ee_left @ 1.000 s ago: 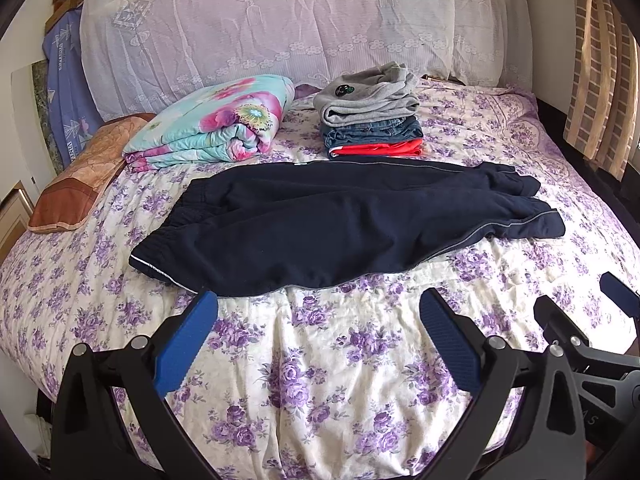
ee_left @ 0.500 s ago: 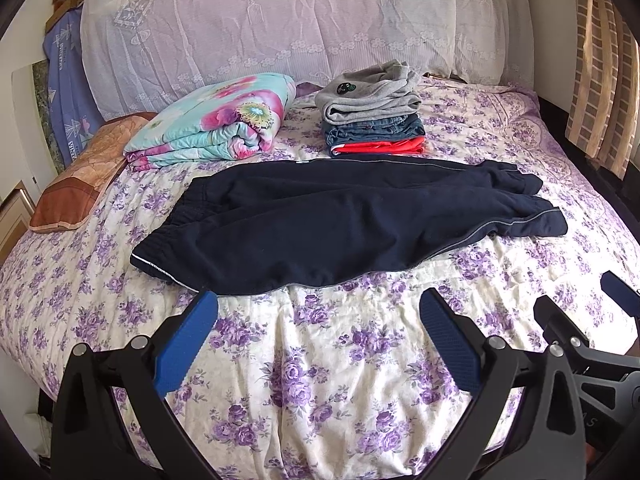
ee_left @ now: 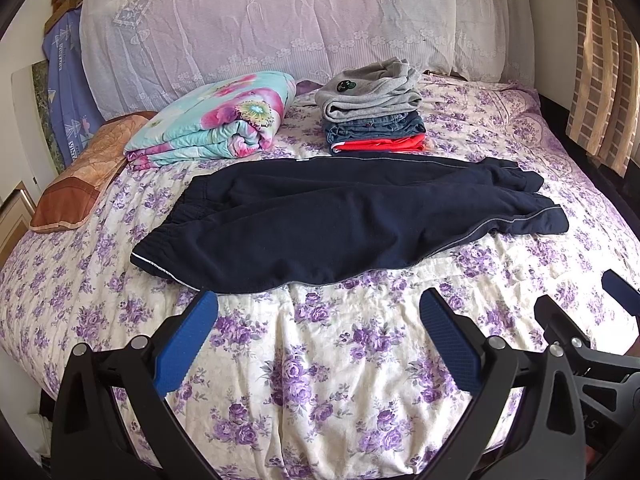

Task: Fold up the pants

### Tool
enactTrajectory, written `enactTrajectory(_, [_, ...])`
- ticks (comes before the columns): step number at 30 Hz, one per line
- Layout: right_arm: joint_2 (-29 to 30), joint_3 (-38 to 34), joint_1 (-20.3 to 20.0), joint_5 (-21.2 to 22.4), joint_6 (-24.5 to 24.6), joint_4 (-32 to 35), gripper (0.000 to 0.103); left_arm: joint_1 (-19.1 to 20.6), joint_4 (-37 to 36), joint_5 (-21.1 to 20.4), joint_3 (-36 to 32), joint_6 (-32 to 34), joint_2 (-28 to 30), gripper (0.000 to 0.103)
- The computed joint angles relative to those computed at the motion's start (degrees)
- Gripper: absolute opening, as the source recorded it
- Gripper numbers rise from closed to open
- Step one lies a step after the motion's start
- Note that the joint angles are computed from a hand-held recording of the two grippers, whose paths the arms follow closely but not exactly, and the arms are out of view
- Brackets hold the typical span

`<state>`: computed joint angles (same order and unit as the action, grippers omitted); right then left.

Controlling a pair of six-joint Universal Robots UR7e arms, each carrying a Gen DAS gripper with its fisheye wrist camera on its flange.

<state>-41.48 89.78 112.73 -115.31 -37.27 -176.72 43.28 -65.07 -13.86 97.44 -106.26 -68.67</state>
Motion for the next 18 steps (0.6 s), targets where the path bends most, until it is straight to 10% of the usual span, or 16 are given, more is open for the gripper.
enactTrajectory(18, [0.1,0.1,0.0,0.0,-0.2,-0.2,0.1,0.2,-0.3,-0.3,0.0,0.6,0.0,0.098])
